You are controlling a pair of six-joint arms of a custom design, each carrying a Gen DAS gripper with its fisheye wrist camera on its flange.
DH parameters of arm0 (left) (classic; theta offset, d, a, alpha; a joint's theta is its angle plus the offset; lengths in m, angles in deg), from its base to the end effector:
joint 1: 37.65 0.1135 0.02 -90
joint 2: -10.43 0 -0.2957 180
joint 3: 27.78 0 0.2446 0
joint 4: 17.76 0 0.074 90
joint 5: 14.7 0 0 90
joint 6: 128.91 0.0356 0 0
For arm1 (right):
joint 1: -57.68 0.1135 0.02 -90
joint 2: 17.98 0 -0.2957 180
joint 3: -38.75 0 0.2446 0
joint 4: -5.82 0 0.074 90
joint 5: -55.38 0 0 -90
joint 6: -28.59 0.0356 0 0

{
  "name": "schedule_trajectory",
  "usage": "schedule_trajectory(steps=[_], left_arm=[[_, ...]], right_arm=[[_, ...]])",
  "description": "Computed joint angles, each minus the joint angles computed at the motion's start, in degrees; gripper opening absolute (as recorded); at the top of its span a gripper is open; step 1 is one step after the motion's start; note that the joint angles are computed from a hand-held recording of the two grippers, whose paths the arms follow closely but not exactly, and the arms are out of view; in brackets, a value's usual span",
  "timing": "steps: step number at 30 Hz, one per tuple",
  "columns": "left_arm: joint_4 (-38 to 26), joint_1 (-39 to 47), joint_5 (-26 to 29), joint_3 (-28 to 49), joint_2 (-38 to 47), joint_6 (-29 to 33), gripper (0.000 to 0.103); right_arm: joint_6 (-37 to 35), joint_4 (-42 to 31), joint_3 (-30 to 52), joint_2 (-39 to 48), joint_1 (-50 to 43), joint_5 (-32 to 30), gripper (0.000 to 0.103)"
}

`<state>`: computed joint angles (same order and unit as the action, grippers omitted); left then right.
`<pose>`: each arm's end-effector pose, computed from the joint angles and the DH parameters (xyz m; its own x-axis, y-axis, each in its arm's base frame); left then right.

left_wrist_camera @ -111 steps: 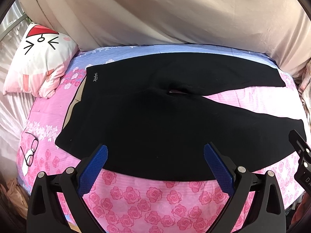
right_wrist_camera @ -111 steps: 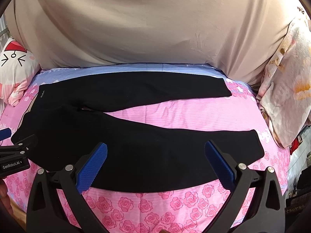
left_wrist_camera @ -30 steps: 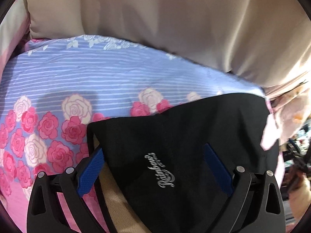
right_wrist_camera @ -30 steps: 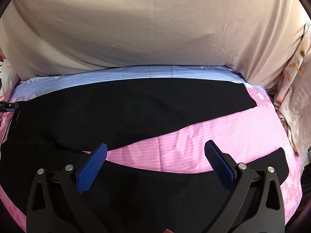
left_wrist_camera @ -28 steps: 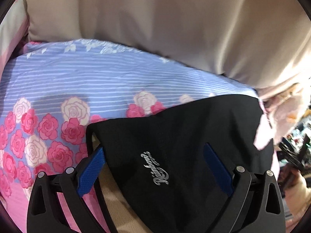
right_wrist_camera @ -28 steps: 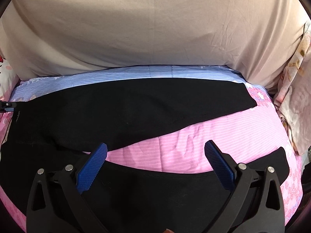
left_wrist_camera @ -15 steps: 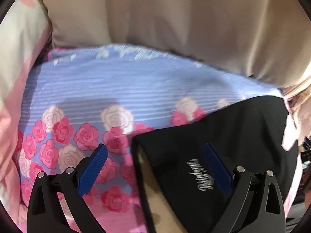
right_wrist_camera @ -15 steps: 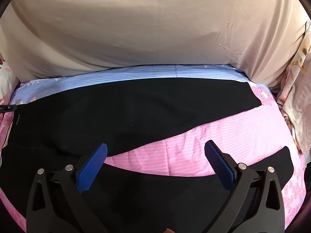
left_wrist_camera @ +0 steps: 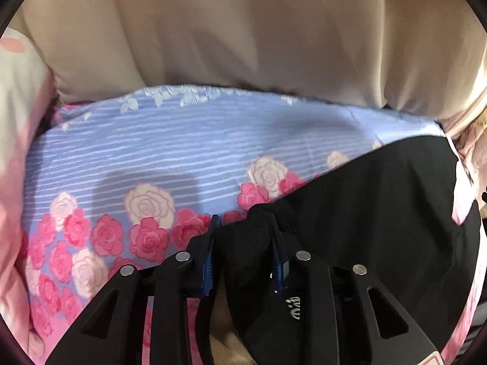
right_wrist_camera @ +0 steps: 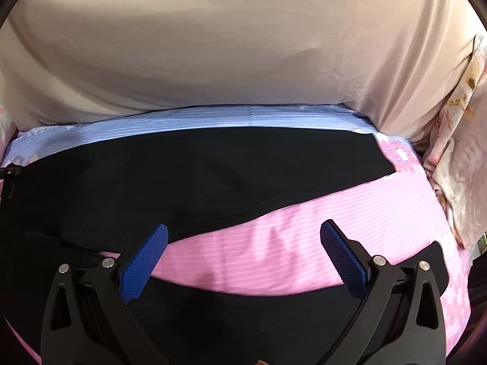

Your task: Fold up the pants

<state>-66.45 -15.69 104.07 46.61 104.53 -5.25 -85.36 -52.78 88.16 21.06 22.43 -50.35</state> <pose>0.2940 0.1001 0.2281 -0.8084 0.1979 -0.5544 0.3419 0.9245 -0.1684 0.0897 -0.0516 0.2630 -0.7223 0.0320 -0.6909 0.1257 0.9884 -0.0856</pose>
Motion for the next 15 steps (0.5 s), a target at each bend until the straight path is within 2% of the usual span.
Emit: schedule_trajectory(steps=[2, 5, 6, 8, 9, 11, 12, 15], left_arm=[[0.9, -0.2, -0.9, -1.4, -2.2, -1.4, 0.026], [1.2, 0.0, -2.4, -3.1, -5.1, -3.2, 0.026], [1.3, -0.1, -2.9, -3.6, -5.9, -4.0, 0.027], [3.1, -1.5, -5.4, -5.3, -7.7, -6.1, 0.027], [3.6, -1.8, -6.4, -5.9, -8.3, -6.8, 0.027], [5.2, -3.4, -9.5, -6.9, -9.1, -9.3, 0.027], [5.6, -4.0, -10.8, -7.1, -9.3, -10.9, 0.027], [8.9, -6.4, -14.8, -8.6, -9.2, -16.8, 0.029]], right_arm=[[-7.7, 2.5, 1.2, 5.7, -9.8, -6.0, 0.098], [-16.4, 10.4, 6.0, 21.1, -21.7, -12.4, 0.098], [-16.3, 14.1, 9.2, 28.2, -23.9, -12.3, 0.098], [-16.3, 16.0, 17.4, 40.7, -26.8, -13.1, 0.098], [-13.4, 17.1, 23.2, 47.9, -27.5, -12.2, 0.098], [-9.4, 13.3, 36.9, 61.0, -27.2, -12.2, 0.098], [-8.7, 8.7, 43.9, 65.9, -27.0, -12.4, 0.098], [-5.3, 2.5, 60.1, 78.8, -24.8, -10.7, 0.098]])
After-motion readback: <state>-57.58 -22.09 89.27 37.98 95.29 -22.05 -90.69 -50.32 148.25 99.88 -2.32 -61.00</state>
